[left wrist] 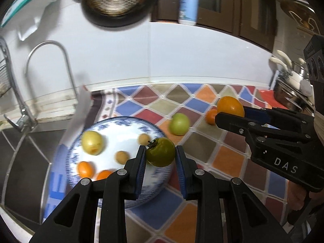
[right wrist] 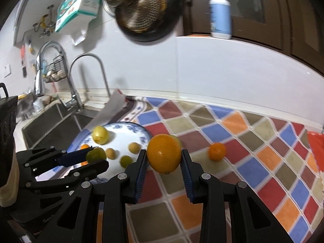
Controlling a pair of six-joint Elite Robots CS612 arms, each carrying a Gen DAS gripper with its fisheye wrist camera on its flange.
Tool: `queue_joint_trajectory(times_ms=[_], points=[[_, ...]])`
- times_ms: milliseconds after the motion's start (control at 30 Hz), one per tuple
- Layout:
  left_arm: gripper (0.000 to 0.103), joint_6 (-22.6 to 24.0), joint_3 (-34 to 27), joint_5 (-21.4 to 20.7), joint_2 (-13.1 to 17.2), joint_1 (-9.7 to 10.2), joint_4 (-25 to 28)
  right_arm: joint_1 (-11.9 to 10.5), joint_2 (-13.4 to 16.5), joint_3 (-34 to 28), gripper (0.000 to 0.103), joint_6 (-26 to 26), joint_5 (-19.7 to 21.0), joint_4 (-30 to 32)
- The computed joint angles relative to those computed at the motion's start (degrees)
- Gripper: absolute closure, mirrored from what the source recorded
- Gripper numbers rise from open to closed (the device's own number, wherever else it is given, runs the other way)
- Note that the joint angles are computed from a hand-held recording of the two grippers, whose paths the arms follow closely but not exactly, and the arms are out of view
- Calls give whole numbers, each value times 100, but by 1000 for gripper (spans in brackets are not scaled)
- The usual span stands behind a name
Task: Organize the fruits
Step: 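Lower the apple onto the plate with the left gripper while the right drops the orange there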
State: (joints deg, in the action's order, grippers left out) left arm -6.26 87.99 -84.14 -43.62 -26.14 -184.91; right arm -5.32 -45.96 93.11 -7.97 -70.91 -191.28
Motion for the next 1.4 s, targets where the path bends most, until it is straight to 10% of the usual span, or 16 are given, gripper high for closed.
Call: queue_joint_trajectory(times_ms=[700, 1400], points=[[74, -135, -471, 339, 344, 400, 554, 462, 750, -1411, 69, -685, 396, 1533], [67, -148, -700, 590, 475, 404, 830, 449, 1096, -1979, 62, -600, 623, 2223]])
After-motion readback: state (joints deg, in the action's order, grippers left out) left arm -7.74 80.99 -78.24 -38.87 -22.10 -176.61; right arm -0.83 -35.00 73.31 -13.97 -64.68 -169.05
